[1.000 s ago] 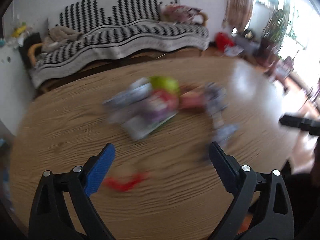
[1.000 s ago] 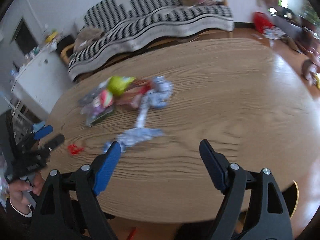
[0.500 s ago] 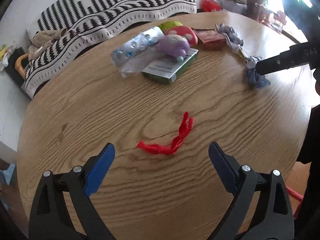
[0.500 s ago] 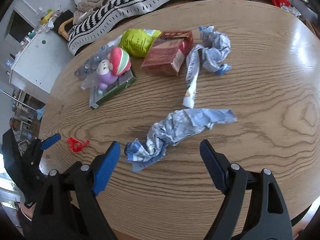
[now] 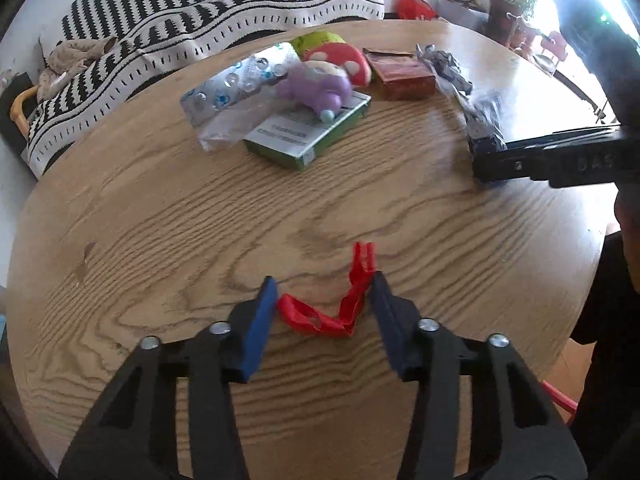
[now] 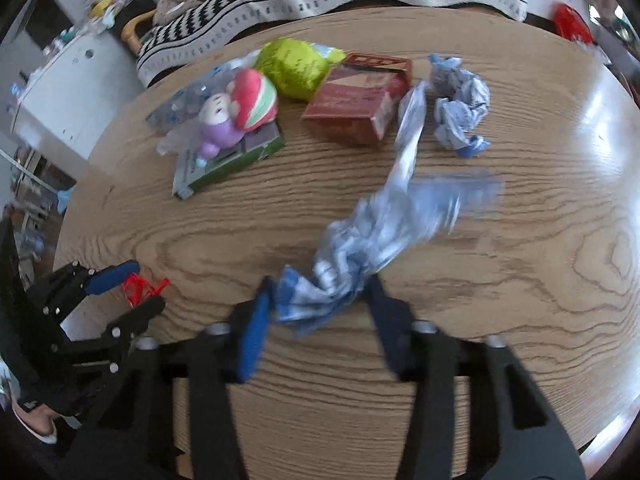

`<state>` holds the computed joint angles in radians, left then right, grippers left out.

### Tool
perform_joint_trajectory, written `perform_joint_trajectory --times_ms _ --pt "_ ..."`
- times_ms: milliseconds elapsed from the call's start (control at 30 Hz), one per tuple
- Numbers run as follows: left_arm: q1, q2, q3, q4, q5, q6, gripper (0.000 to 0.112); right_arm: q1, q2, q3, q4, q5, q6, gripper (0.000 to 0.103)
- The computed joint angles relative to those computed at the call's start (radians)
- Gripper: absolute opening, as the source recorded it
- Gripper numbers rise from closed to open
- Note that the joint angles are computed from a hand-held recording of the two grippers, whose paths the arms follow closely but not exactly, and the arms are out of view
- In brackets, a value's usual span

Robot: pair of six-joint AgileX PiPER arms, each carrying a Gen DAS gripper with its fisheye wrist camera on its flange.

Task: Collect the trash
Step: 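Grasp the red ribbon with the left gripper while the right grasps crumpled foil, then carry the red ribbon and crumpled foil over the black trash bin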

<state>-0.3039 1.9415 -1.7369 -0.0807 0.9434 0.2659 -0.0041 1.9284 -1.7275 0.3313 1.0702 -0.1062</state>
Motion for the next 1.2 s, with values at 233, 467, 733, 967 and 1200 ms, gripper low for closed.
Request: perform_joint_trajectory --times_ms 233,467,733,967,1200 --pt "-0.046 -0.004 -0.015 0.064 0.021 -0.081 0.03 0.017 -0.09 0.092 -0.045 -0.097 -0.041 0.028" --pt "-0.062 -0.022 -0.033 0.062 0.009 -0.131 0.03 0.002 -0.12 0.107 -0.018 -0.112 -0.056 0.028" --pt "-0.076 -0.004 -0.1 0.047 0.025 -0.164 0.031 -0.071 -0.177 0.133 0.031 -0.098 -0.125 0.028" --pt "-0.088 0.005 -0.172 -0.003 0.039 -0.176 0.031 -0.198 -0.269 0.142 0.094 -0.07 -0.214 0.028" --pt "-0.206 0.057 -0.376 -0.037 0.12 -0.213 0.031 -0.479 -0.399 0.195 0.18 0.015 -0.394 0.028"
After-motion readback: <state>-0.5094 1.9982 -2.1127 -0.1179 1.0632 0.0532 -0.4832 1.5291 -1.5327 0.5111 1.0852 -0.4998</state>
